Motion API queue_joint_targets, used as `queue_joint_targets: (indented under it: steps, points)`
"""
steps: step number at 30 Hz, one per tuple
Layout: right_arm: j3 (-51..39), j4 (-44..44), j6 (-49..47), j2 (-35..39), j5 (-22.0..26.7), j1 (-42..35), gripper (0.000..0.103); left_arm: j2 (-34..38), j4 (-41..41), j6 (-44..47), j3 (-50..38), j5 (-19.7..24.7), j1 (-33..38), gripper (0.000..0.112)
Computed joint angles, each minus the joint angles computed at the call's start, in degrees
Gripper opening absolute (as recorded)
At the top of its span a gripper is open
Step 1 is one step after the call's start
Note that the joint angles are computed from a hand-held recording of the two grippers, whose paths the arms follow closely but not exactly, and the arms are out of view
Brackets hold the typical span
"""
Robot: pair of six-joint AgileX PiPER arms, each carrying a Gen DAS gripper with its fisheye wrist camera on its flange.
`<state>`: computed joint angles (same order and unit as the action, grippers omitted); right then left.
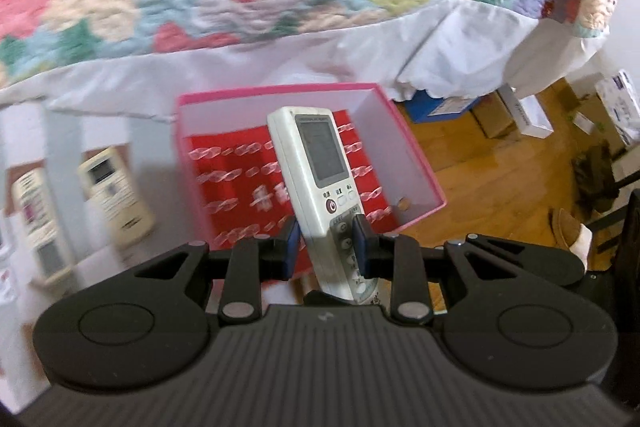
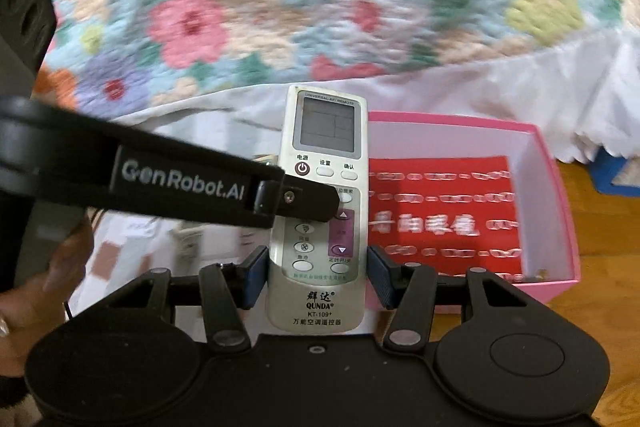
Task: Organize rigid objects
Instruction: 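Lift the cream remote with the left gripper and lower it into the pink box, then open the left gripper and withdraw it toward the chargers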
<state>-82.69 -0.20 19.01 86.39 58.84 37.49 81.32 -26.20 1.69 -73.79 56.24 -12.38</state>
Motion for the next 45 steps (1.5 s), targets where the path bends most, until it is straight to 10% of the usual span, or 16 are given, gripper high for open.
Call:
queue_joint_targets:
  steps: [6,18,28,45]
  points:
    - [-4.5,0.9,-5.5,8.6,2.3,-9.1,0.058,17.0,-4.7,0.4,-9.7,-3.7,-2.8,0.026]
    - [-7.1,-11.1,-1.7,21.9,0.6,-12.2,0.057,41.1,-3.5,-6.4,-30.4,4.0,-5.8,0.030]
    - [4.8,-6.0,-0.2,10.4,-7.2,-15.3,0.060,28.6,2.5,-4.9,-16.3,-0.9,-4.3,0.042]
    - [4.4,3.2,1.2,-3.6,-3.5,-3.2,0.060,0.8,16.5,0.6,-3.8,12.9,2.1,0.048]
